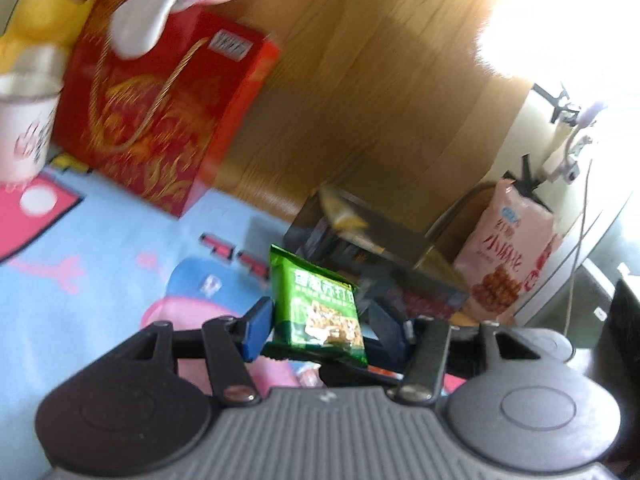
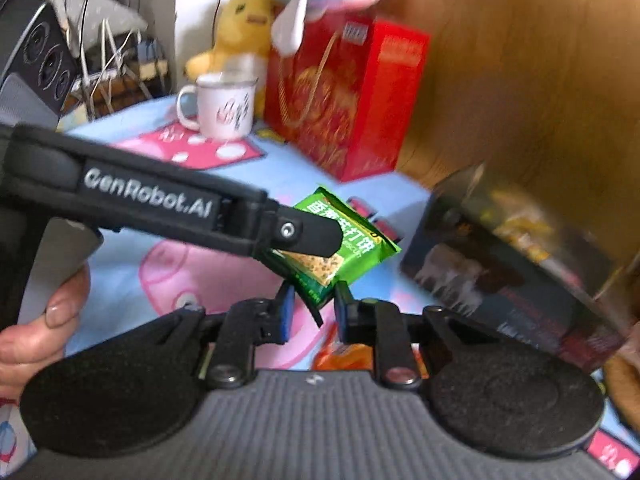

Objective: Organize snacks

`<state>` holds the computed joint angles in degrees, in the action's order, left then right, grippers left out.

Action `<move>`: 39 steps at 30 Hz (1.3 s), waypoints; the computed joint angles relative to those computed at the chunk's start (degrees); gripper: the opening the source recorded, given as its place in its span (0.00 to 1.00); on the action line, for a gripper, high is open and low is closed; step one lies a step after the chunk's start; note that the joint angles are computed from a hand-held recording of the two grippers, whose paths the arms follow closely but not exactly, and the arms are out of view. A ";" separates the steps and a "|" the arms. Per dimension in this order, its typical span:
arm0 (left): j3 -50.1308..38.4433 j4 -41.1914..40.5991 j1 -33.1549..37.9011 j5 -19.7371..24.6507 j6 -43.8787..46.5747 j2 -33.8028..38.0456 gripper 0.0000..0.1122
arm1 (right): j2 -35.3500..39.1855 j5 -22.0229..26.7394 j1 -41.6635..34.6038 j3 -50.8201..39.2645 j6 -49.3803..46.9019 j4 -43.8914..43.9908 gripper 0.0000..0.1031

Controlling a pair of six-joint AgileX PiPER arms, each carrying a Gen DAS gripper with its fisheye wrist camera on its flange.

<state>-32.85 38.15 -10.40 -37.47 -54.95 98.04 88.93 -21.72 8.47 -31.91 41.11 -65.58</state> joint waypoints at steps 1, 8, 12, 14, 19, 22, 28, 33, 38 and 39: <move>-0.92 -0.04 -0.75 0.81 -0.25 -0.34 0.47 | -0.57 -0.48 -0.66 0.33 -1.42 1.41 0.23; -11.35 -1.54 -7.52 7.50 0.44 2.11 0.47 | -0.98 -4.71 -8.41 -0.58 -5.48 5.54 0.23; -20.38 2.87 -10.59 11.46 -4.15 6.32 0.47 | 0.80 -5.63 -12.79 -3.08 -4.69 5.21 0.23; -25.59 6.32 -12.07 13.29 -7.47 9.13 0.47 | 1.92 -5.81 -14.83 -4.58 -4.69 5.36 0.23; -38.33 18.30 -14.85 17.43 -19.94 17.40 0.47 | 6.14 -5.91 -19.51 -8.68 -6.11 5.78 0.23; -45.59 32.33 -15.55 18.28 -34.80 22.28 0.49 | 8.63 -5.77 -20.66 -8.54 -17.88 17.31 0.31; -39.68 24.64 -14.77 16.20 -26.17 18.90 0.49 | 6.56 -11.04 -28.62 -5.61 -10.02 12.25 0.31; -27.61 16.38 -12.76 11.90 -16.21 11.55 0.52 | 2.54 -19.55 -40.22 2.03 -3.84 3.29 0.37; -14.91 10.63 -11.25 6.20 -7.71 5.62 0.52 | 2.99 -23.76 -51.42 6.76 2.76 -7.07 0.43; -12.62 9.99 -10.91 5.30 -6.63 4.76 0.52 | 2.76 -24.10 -53.44 7.83 3.47 -8.60 0.43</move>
<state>-45.47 48.14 -21.31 -32.17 -61.58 102.80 91.68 -45.82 -44.97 -24.09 44.58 -74.18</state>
